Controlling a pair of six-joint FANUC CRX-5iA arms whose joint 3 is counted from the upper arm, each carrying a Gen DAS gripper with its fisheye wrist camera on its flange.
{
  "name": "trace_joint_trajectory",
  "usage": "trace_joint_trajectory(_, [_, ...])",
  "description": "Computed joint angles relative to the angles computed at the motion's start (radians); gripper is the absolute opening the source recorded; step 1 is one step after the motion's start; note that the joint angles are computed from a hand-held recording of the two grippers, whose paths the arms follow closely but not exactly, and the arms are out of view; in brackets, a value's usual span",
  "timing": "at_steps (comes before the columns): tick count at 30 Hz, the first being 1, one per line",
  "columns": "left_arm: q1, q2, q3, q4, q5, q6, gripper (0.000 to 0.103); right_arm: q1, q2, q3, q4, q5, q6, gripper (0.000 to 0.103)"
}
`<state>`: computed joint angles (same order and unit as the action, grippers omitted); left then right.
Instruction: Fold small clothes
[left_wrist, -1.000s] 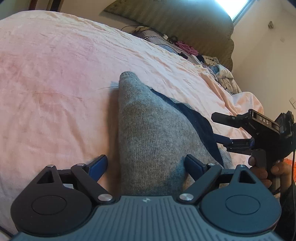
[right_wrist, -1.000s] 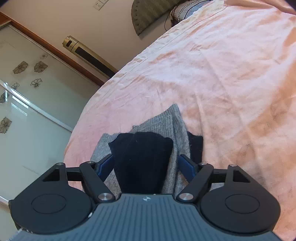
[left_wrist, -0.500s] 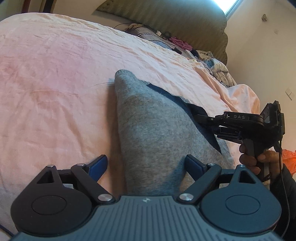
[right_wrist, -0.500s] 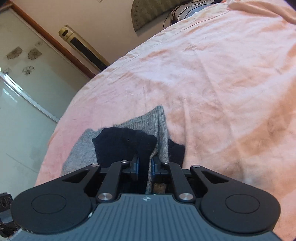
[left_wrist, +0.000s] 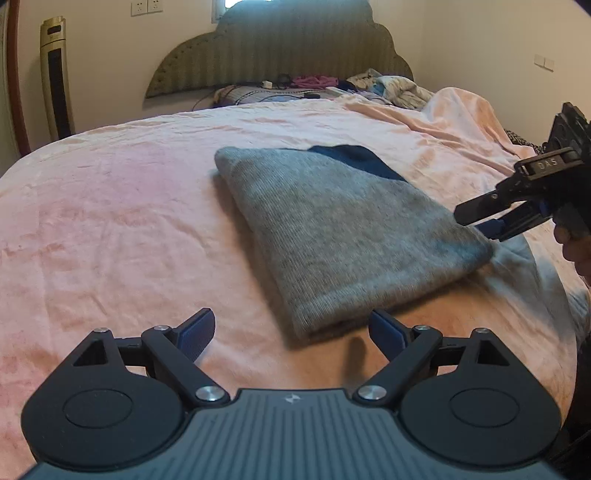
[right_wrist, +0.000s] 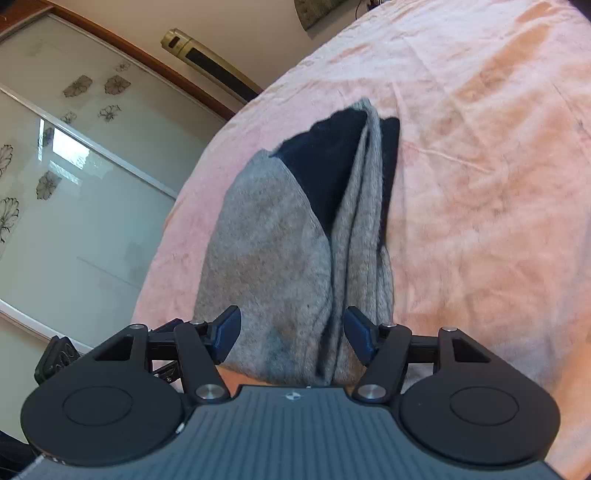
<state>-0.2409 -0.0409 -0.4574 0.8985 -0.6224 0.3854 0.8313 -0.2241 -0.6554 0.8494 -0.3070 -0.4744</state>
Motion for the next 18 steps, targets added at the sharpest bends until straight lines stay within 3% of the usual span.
trace_joint_trajectory(2, [-0.013, 0.002, -0.005, -0.006, 0.019, 0.019, 0.090, -0.016, 0.013, -0.005, 0.023, 0.033, -0.022, 0.057])
trace_joint_trajectory(4, [-0.026, 0.011, 0.003, -0.007, 0.022, 0.033, 0.090, -0.008, 0.034, 0.022, -0.029, 0.011, 0.038, 0.044])
trace_joint_trajectory(6, [-0.056, -0.008, -0.038, 0.093, 0.050, -0.072, 0.088, 0.014, 0.052, 0.062, -0.098, -0.047, 0.134, 0.017])
trace_joint_trajectory(7, [-0.074, -0.018, -0.057, 0.127, 0.082, -0.115, 0.082, 0.015, 0.055, 0.071, -0.108, -0.054, 0.171, 0.014])
trace_joint_trajectory(8, [-0.087, -0.022, -0.058, 0.109, 0.114, -0.106, 0.059, 0.021, 0.052, 0.071, -0.076, -0.070, 0.175, 0.013])
trace_joint_trajectory(9, [-0.090, -0.016, -0.041, 0.042, 0.132, -0.044, 0.042, 0.029, 0.044, 0.073, -0.044, -0.097, 0.183, 0.012])
trace_joint_trajectory(10, [-0.084, -0.004, -0.016, -0.026, 0.128, 0.036, 0.018, 0.032, 0.030, 0.069, -0.018, -0.117, 0.184, 0.012])
trace_joint_trajectory(11, [-0.077, 0.007, -0.001, -0.042, 0.107, 0.072, 0.017, 0.033, 0.015, 0.059, 0.003, -0.126, 0.166, 0.011])
trace_joint_trajectory(14, [-0.088, 0.003, -0.026, 0.017, 0.125, 0.009, 0.017, 0.030, 0.006, 0.020, -0.031, -0.161, 0.132, 0.010])
trace_joint_trajectory(16, [-0.085, -0.005, -0.034, 0.020, 0.121, -0.025, 0.017, -0.009, -0.024, -0.060, 0.077, -0.050, -0.016, 0.007])
trace_joint_trajectory(17, [-0.067, -0.007, -0.025, 0.016, 0.079, -0.048, 0.020, -0.014, -0.032, -0.071, 0.102, -0.034, -0.050, 0.010])
trace_joint_trajectory(18, [-0.043, -0.005, -0.015, 0.025, 0.027, -0.070, 0.023, -0.018, -0.044, -0.076, 0.105, -0.020, -0.054, 0.024])
